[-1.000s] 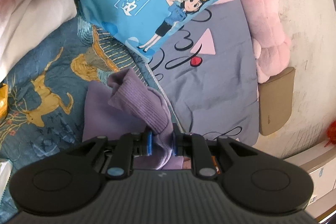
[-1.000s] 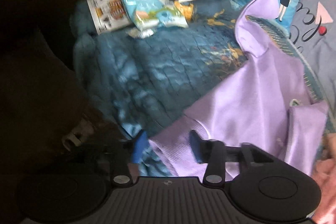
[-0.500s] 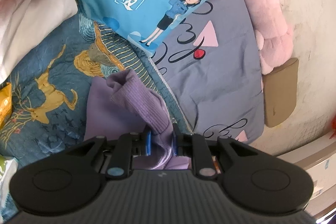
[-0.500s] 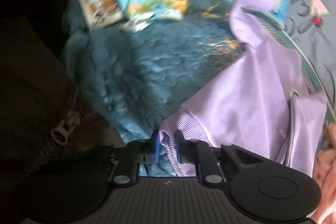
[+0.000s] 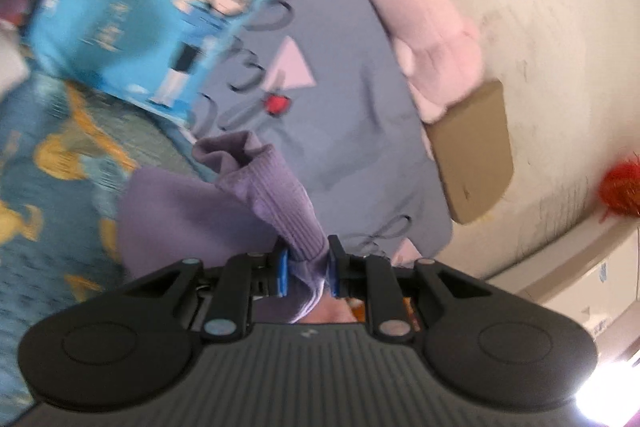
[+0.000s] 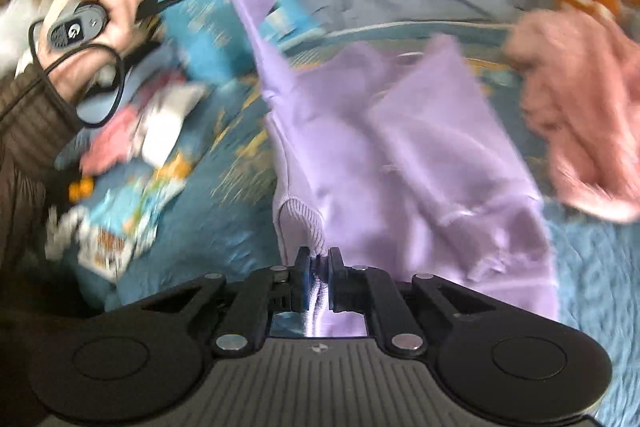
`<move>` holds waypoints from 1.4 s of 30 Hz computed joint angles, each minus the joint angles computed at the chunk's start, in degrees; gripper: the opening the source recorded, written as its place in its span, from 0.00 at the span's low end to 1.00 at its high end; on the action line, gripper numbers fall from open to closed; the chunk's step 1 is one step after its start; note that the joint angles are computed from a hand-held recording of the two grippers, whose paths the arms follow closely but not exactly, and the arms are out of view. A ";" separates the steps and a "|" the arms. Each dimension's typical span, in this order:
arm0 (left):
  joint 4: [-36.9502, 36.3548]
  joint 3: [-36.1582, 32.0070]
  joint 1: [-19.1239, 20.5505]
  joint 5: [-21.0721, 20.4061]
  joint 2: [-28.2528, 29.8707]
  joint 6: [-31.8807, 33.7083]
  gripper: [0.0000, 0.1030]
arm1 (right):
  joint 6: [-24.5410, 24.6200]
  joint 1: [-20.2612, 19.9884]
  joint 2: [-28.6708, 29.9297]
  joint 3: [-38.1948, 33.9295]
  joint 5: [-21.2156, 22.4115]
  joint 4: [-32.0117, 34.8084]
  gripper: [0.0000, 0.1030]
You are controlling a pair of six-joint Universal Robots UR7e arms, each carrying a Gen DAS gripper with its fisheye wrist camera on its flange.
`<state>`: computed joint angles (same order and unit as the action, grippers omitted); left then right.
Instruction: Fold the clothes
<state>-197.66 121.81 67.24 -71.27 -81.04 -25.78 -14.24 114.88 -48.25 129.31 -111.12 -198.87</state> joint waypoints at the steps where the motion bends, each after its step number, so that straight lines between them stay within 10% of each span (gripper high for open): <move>1: 0.63 -1.19 -1.30 0.72 1.32 0.22 0.18 | 0.48 -0.89 -0.98 0.95 0.48 -0.58 0.08; 17: 10.29 -18.42 -11.22 4.61 22.68 -1.83 0.18 | 3.41 -10.77 -5.03 9.03 9.25 -5.13 0.05; 33: -9.29 -15.07 -9.27 2.14 30.09 -4.43 0.20 | 18.10 -19.17 -7.80 11.24 13.00 1.52 0.03; 42: -4.23 -14.06 -10.45 5.71 28.28 -1.66 0.20 | -2.23 -13.60 -8.84 6.69 9.88 -11.20 0.11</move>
<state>-201.89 107.75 56.78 -65.57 -52.76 -27.44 -16.47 101.28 -57.09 136.01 -101.25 -210.07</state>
